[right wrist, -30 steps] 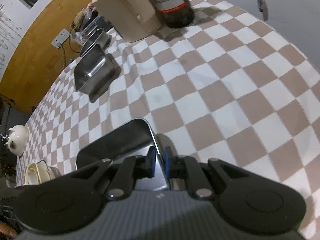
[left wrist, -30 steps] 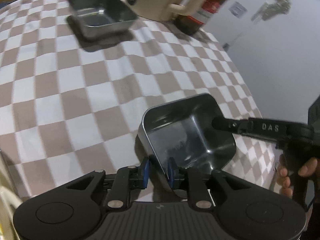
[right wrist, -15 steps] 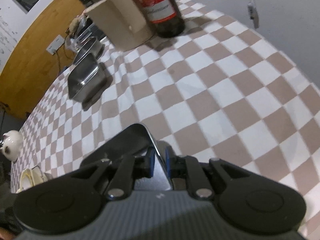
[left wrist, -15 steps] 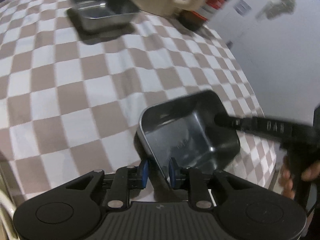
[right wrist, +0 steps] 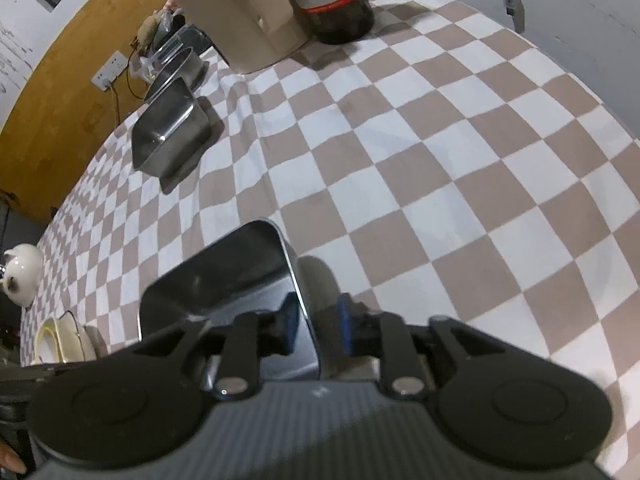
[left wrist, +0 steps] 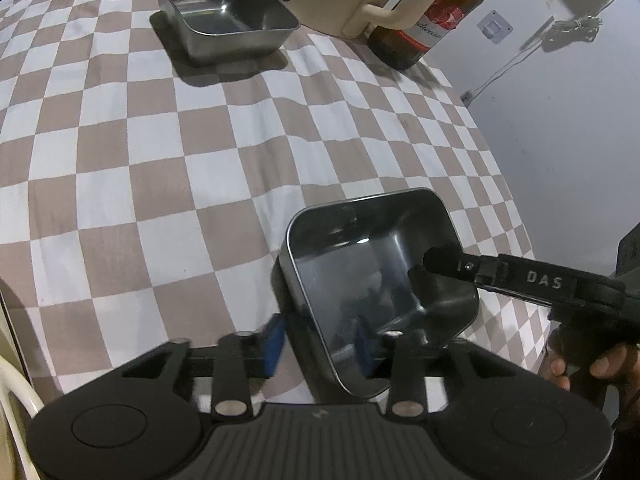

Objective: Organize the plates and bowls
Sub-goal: 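Lower the steel tray and open both grippers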

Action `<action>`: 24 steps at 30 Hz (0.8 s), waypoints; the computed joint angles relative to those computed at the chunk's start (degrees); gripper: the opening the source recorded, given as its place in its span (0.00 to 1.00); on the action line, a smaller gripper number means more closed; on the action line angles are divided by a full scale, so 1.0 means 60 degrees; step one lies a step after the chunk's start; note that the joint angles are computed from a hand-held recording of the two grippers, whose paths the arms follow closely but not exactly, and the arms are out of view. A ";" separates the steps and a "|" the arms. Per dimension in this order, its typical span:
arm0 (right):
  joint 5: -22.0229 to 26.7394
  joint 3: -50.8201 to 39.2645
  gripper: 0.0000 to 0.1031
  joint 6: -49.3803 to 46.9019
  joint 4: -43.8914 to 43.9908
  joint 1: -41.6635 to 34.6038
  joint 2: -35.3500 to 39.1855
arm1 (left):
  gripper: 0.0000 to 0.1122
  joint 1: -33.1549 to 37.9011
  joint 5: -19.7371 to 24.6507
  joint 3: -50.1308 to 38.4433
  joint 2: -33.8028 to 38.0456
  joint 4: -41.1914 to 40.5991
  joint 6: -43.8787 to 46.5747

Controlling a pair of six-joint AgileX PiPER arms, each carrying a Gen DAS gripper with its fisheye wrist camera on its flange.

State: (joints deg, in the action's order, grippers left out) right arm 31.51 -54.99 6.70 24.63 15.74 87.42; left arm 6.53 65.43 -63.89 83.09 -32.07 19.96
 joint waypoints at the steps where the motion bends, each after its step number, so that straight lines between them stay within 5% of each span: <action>1: 0.0009 0.0027 0.38 -0.0107 0.0076 -0.0032 -0.0049 | 0.42 0.0001 -0.0010 0.0009 -0.0026 0.0023 -0.0015; 7: 0.0109 0.0145 0.65 -0.0334 -0.0128 -0.0069 -0.0395 | 0.69 0.0188 -0.0166 0.0087 -0.0232 0.0140 -0.0161; 12: 0.0299 0.0133 0.98 -0.0117 -0.0976 0.0028 -0.0848 | 0.89 0.0705 -0.0265 0.0163 -0.0470 -0.0321 0.0234; 24: -0.0230 -0.1107 1.00 0.1244 -0.2154 0.0431 -0.0596 | 0.92 0.1311 -0.0627 -0.1835 0.0178 0.0363 0.0832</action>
